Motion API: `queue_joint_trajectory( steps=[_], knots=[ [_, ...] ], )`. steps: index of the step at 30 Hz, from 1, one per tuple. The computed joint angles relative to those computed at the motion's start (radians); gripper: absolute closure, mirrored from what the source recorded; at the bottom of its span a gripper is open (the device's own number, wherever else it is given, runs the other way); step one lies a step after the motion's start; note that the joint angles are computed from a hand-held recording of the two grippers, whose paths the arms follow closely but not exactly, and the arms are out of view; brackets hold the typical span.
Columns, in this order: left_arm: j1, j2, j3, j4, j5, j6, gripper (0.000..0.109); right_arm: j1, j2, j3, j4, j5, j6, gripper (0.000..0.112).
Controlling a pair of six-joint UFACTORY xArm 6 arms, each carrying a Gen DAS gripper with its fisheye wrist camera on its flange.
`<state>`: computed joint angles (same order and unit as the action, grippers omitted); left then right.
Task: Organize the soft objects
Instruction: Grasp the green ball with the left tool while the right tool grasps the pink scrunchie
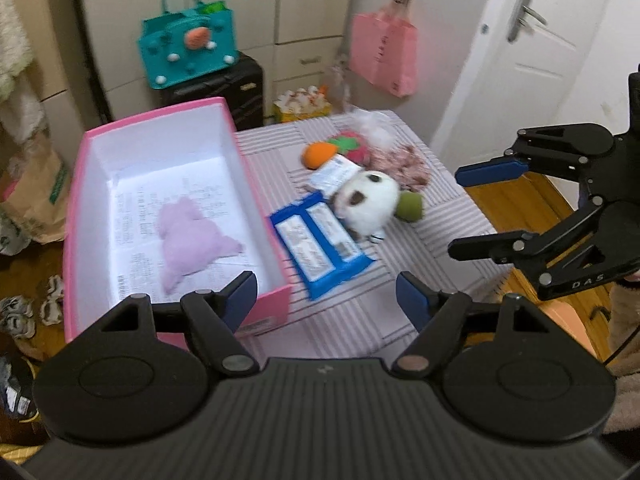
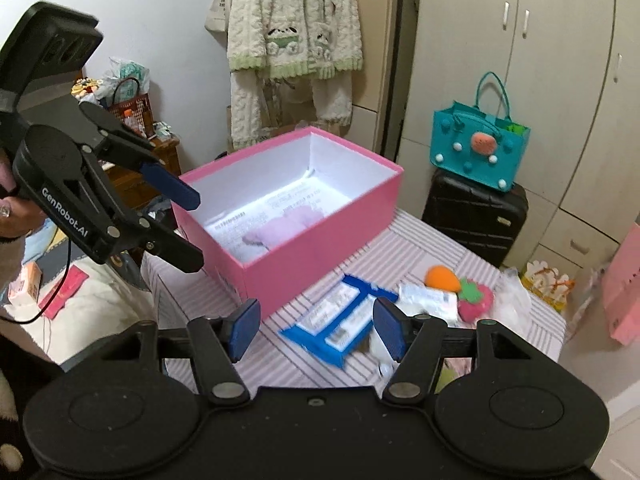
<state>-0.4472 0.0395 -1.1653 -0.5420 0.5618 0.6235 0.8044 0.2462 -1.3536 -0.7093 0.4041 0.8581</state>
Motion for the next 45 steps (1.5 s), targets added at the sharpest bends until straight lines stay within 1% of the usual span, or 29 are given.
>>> queue_joint_trajectory(
  steps=[5, 13, 16, 18, 21, 27, 30, 31, 37, 38, 41, 43, 45],
  knots=[
    [-0.046, 0.04, -0.032, -0.024, 0.006, 0.041, 0.033, -0.02, -0.061, 0.106, -0.032, -0.025, 0.06, 0.044],
    [-0.109, 0.12, -0.078, -0.068, -0.03, 0.101, 0.034, -0.076, -0.129, 0.242, -0.045, -0.056, 0.14, 0.044],
    [-0.133, 0.157, -0.098, -0.094, -0.066, 0.13, 0.034, -0.104, -0.146, 0.282, -0.051, -0.075, 0.166, 0.044],
    [-0.149, 0.183, -0.112, -0.11, -0.094, 0.146, 0.036, -0.123, -0.143, 0.297, -0.033, -0.087, 0.149, 0.044],
    [-0.178, 0.227, -0.134, -0.149, -0.14, 0.184, 0.036, -0.153, -0.142, 0.316, -0.048, -0.097, 0.163, 0.044],
    [-0.216, 0.299, -0.179, -0.27, -0.17, 0.257, 0.037, -0.23, -0.145, 0.369, -0.041, -0.188, 0.172, 0.044],
    [-0.236, 0.323, -0.197, -0.329, -0.195, 0.291, 0.039, -0.271, -0.135, 0.383, -0.086, -0.243, 0.205, 0.044],
    [-0.244, 0.331, -0.201, -0.329, -0.208, 0.289, 0.041, -0.287, -0.127, 0.384, -0.107, -0.265, 0.223, 0.043],
    [-0.286, 0.393, -0.237, -0.356, -0.268, 0.295, 0.042, -0.347, -0.075, 0.36, -0.192, -0.327, 0.287, 0.043],
    [-0.294, 0.404, -0.242, -0.369, -0.279, 0.293, 0.042, -0.356, -0.069, 0.356, -0.221, -0.336, 0.314, 0.043],
    [-0.318, 0.429, -0.244, -0.396, -0.322, 0.292, 0.042, -0.392, -0.035, 0.335, -0.362, -0.375, 0.461, 0.041],
    [-0.338, 0.448, -0.25, -0.434, -0.368, 0.319, 0.042, -0.41, -0.011, 0.316, -0.453, -0.391, 0.547, 0.04],
    [-0.357, 0.474, -0.263, -0.433, -0.416, 0.31, 0.042, -0.423, 0.014, 0.291, -0.538, -0.396, 0.63, 0.039]
  ],
)
